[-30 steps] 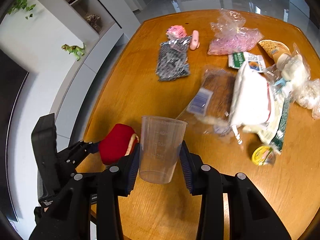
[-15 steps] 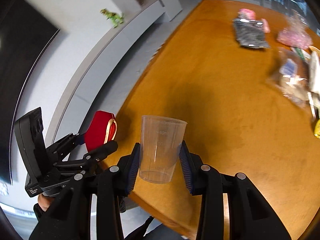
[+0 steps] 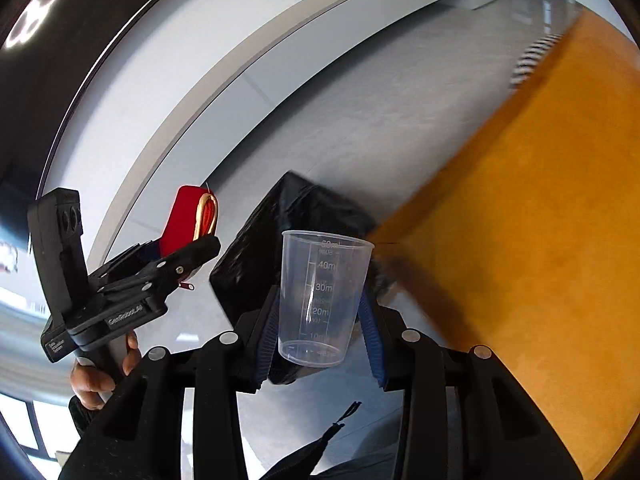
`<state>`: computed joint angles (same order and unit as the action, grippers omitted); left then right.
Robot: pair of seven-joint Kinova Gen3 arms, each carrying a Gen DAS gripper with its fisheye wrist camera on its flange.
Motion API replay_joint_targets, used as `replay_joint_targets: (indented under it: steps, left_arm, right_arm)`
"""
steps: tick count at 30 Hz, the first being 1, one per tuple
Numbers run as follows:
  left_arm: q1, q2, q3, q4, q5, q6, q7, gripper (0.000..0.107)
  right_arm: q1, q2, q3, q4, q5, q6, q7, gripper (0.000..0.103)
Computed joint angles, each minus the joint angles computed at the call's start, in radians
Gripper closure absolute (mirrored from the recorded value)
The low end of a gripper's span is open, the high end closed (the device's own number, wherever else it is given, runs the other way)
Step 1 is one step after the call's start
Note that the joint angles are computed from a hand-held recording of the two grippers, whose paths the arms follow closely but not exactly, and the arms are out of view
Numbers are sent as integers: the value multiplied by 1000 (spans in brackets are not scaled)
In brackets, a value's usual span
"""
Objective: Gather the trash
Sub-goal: 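Carry paddle and cup to the trash bag and release both, then return both tools over the table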
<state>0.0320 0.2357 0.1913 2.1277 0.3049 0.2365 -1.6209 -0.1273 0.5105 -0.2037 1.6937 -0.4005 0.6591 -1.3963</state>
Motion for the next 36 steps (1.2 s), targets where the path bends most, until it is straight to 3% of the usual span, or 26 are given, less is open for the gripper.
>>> replay_joint_targets:
  steps: [3,5,6,7,8,11,14,17,24,33,36]
  left_arm:
    - [-82,8,3,63,64,-37,-41,37]
    - [-89,24,-33,90,113,-59,-58,36]
    - [-65,29,-70,100,117,-72,-42,29]
    - [-33,34,-116,116,109,-101,-10,20]
    - [1,35,-163,138,96,-142,31,11]
    - [72,40,-275,173,53,-195,152,11]
    - [9,55,-237,147,34,-132,190,11]
    - [-12,57,-198,137,-30,-136,239,11]
    - [180,43,-293,105,-168,-133,368,11]
    - [361,38,-286,-49,-340,-30,514,11]
    - [366,59,-221,-131,-370,14,526,11]
  right_arm:
    - [-52,67,-11,-67,11,11,-17,63]
    - [-70,120,-27,-130,10,29,-17,60]
    - [-96,140,-17,-158,28,36,-33,54]
    - [-142,149,4,-167,60,38,-64,37]
    - [-179,149,21,-162,86,23,-101,33]
    - [-180,145,-9,-130,91,-16,-113,33]
    - [-172,136,-17,-115,101,-18,-103,33]
    - [-168,108,-22,-81,103,-32,-103,33]
    - [-74,59,-63,-12,36,-62,-37,33]
    - [59,-86,-29,117,-32,-110,43,33]
    - [92,-143,16,150,-26,-106,51,33]
